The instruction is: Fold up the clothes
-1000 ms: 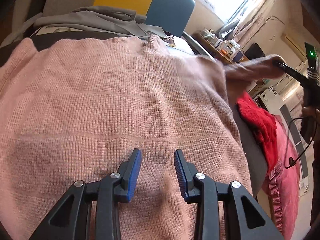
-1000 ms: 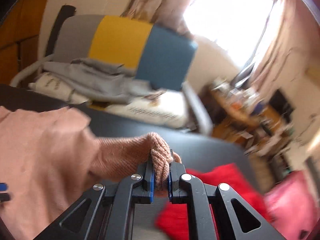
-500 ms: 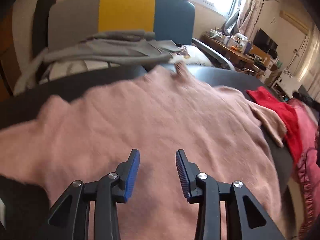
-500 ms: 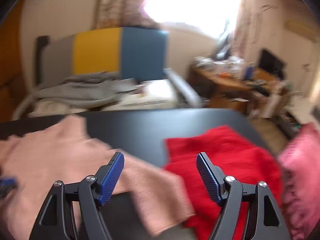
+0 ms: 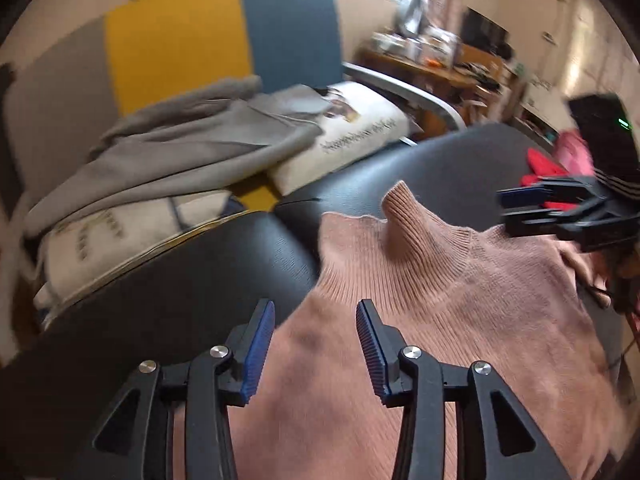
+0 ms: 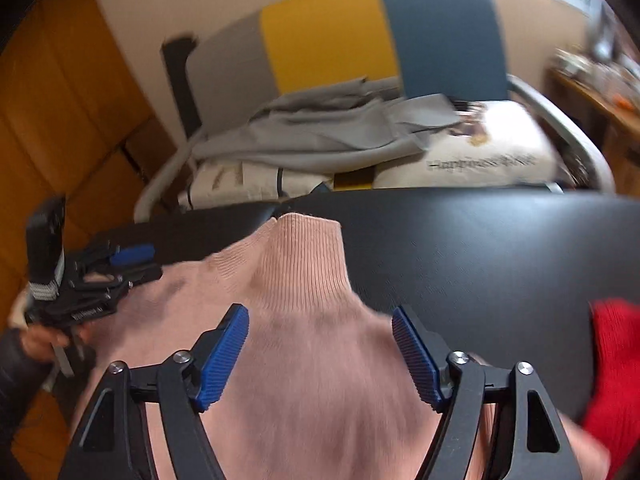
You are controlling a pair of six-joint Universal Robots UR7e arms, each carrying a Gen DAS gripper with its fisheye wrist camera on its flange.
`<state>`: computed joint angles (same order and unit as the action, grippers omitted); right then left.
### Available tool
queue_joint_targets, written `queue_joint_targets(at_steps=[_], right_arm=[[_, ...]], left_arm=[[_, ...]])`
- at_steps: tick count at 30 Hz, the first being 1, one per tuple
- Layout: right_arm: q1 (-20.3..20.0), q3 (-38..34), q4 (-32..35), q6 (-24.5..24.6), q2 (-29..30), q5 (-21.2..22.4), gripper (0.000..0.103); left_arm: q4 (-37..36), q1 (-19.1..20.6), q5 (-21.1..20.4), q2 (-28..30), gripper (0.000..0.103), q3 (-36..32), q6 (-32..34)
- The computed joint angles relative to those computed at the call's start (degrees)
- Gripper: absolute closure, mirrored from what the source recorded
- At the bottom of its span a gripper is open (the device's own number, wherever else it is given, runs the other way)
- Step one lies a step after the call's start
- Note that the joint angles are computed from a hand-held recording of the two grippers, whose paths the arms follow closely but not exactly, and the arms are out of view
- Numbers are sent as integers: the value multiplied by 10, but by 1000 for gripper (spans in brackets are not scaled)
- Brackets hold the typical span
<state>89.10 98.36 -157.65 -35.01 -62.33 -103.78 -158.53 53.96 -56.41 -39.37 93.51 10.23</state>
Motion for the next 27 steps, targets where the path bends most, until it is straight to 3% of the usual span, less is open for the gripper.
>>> queue_joint_targets(at_steps=[2,3,6,8,10,12,13,15,18,22,25,27], right_arm=[[0,-40,32,-10,36,-17,50],[-1,-59,49,-12,53,-26,53],[-2,-93,83,-24,86,-65,54],[-4,-89,62,-46,91,-62,53],[-1,-77,36,-70,92,-75,55],[7,-67,20,-94,93,-91,68],[11,-65,21,-104,93,-96,91],[23,-50,-15,-141,98,-123,92],[35,-38,-61,-174,103,-128,93],[51,-42,-103,-189,113,-113,93],[62,-73,-123,-197,142,-111,93],[68,-108,-134,-198,175,-121,93]], left_arm=[[70,16,-42,16,60,-43,8],[87,20,-48,25,60,-56,23],[76,21,-37,44,57,-64,79],[56,21,-34,48,57,-58,86],[28,21,-39,42,68,-39,60],[-4,22,-48,33,92,-17,22],[-26,24,-53,26,92,-2,-3],[-89,17,-29,16,92,36,-26],[-202,1,17,3,93,97,-37],[-337,-19,101,26,93,111,25],[-354,-11,145,51,92,67,45],[-301,6,170,73,91,17,25]])
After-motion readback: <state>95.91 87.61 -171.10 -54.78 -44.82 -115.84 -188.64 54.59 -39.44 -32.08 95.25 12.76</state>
